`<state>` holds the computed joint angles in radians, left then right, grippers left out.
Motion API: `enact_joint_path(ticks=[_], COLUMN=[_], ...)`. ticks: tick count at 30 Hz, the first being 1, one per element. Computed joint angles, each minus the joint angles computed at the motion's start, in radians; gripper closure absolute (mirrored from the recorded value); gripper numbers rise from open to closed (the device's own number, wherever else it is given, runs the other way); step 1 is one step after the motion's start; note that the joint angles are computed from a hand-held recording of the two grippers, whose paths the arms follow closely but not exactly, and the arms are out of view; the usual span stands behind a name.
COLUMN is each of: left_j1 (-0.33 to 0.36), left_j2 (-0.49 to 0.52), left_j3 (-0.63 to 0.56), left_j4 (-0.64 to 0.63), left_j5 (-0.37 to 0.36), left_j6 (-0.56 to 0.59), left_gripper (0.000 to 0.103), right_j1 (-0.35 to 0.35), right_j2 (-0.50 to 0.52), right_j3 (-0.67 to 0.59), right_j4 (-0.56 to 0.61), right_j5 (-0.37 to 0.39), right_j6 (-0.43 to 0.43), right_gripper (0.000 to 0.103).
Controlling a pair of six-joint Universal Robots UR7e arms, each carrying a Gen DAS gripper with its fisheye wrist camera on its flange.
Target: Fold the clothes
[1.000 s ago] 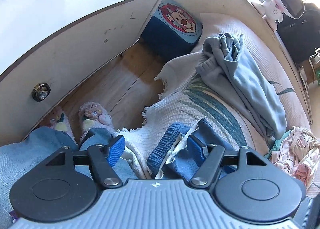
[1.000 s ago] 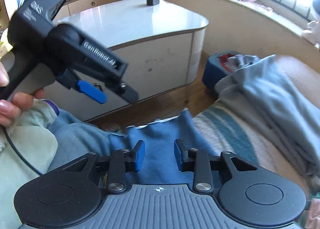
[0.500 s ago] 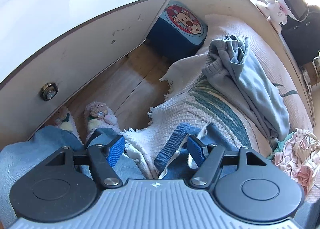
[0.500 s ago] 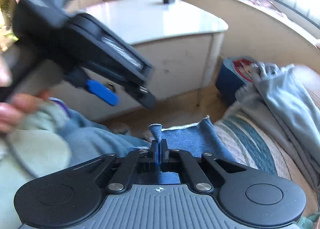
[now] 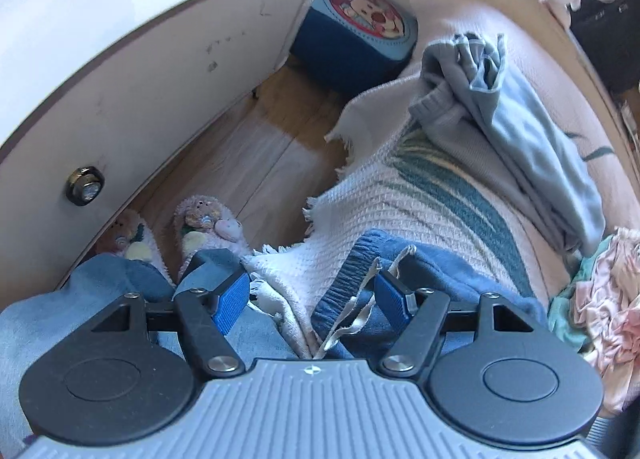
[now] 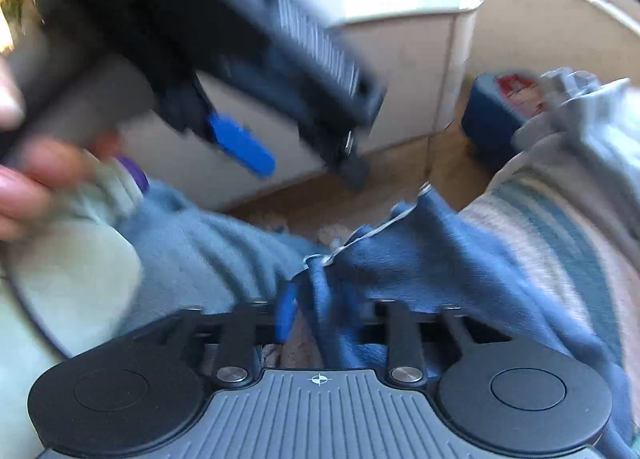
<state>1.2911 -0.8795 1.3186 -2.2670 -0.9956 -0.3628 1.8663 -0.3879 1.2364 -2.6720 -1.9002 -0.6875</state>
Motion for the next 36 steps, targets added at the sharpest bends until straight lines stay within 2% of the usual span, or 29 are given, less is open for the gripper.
enact_joint_path(ticks=[1,2,4,6,10,11,13,16,19,22,26,30,36], left_j1=[0.003,0.004,-0.001,-0.003,0.015,0.016,0.012,0.000,0.013,0.022,0.018,0.018,0.004], left_j2=[0.004,0.008,0.019,0.028,0.038,0.045,0.063,0.094,0.111,0.113,0.090,0.058,0.093], left_j3=[-0.005,-0.008,-0.015,-0.023,-0.042,-0.048,-0.062,-0.082,-0.106,-0.107,-0.067,-0.020,-0.052], left_j4=[-0.004,-0.007,-0.011,-0.011,-0.010,0.001,0.028,0.063,0.089,0.092,0.057,-0.006,0.050], left_j5=[-0.014,-0.019,-0.001,0.006,-0.121,-0.131,-0.122,-0.058,-0.083,-0.094,-0.091,-0.135,-0.081], left_j6=[0.011,0.019,0.028,0.024,-0.004,-0.005,0.001,0.015,0.012,0.012,0.027,0.049,0.087], left_gripper=[0.035,0.032,0.023,0.022,0.020,0.020,0.020,0.020,0.020,0.017,0.017,0.017,0.017], right_j1=[-0.002,-0.005,-0.012,-0.018,-0.049,-0.059,-0.076,-0.110,-0.127,-0.131,-0.143,-0.158,-0.172], right_j2=[-0.032,-0.067,-0.132,-0.189,-0.293,-0.314,-0.346,-0.366,-0.371,-0.346,-0.321,-0.318,-0.305], right_j3=[0.041,0.084,0.155,0.225,0.353,0.382,0.429,0.474,0.487,0.460,0.429,0.419,0.394], right_j4=[-0.039,-0.075,-0.132,-0.210,-0.337,-0.361,-0.401,-0.446,-0.426,-0.384,-0.361,-0.337,-0.298], right_j5=[0.016,0.023,0.021,-0.018,-0.096,-0.113,-0.152,-0.148,-0.122,-0.126,-0.129,-0.117,-0.104], right_j6=[0.016,0.041,0.095,0.176,0.388,0.435,0.521,0.594,0.618,0.604,0.609,0.612,0.617], right_gripper=[0.051,0.048,0.045,0.045,0.044,0.044,0.044,0.044,0.044,0.044,0.044,0.044,0.044])
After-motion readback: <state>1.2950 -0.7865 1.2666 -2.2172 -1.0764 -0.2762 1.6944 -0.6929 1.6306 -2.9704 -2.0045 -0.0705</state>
